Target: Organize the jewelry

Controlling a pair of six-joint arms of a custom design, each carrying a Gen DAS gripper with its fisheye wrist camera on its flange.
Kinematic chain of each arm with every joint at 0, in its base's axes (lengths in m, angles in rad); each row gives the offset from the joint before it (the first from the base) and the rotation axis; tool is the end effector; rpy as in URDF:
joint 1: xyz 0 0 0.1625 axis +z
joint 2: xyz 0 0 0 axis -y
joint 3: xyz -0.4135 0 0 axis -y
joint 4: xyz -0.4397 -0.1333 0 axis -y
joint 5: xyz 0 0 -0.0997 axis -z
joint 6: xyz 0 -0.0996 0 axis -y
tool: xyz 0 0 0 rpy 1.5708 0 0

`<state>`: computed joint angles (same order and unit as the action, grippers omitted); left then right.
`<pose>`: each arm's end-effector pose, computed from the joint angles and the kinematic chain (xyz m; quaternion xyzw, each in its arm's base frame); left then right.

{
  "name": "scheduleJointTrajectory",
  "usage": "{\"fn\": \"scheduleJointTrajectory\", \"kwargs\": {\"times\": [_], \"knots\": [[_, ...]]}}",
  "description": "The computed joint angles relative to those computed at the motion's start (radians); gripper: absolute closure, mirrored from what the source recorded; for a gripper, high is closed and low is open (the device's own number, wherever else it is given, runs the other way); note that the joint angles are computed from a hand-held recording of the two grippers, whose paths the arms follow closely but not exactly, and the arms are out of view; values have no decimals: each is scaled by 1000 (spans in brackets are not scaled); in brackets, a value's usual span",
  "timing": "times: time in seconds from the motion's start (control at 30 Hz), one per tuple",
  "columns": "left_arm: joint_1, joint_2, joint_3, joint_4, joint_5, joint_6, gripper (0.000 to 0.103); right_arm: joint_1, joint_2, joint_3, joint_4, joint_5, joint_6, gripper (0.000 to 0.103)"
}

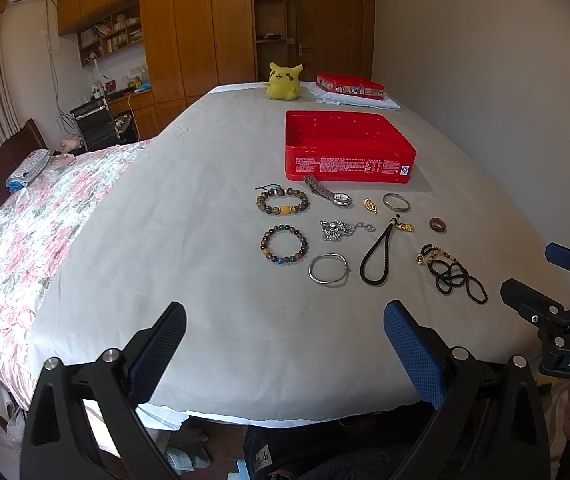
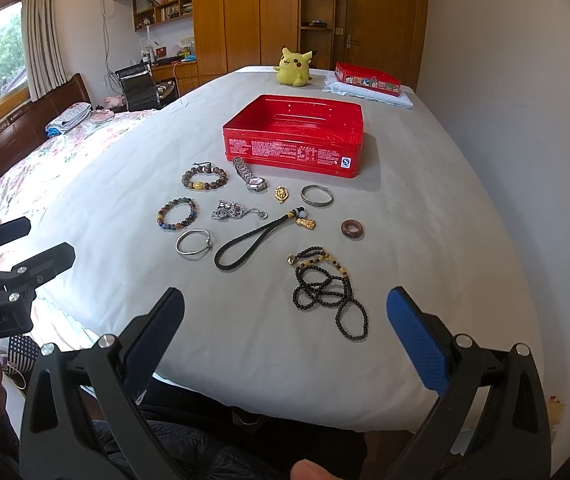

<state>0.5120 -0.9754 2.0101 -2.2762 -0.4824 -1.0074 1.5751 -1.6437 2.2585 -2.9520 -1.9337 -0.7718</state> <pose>-0.3586 -0.4557 0.0509 0.1065 0.8415 -0.3668 0.3820 0.0999 -0.4650 0.3234 0.2827 -0.8699 0.2783 0.2929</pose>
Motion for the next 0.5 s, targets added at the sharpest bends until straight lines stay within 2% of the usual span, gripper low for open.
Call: {"fn": "scheduleJointTrajectory", "kwargs": {"times": [0.5], "knots": [[2,11,-1,-12,3,3,4,-3,1,1,-3,4,-2,3]]}}
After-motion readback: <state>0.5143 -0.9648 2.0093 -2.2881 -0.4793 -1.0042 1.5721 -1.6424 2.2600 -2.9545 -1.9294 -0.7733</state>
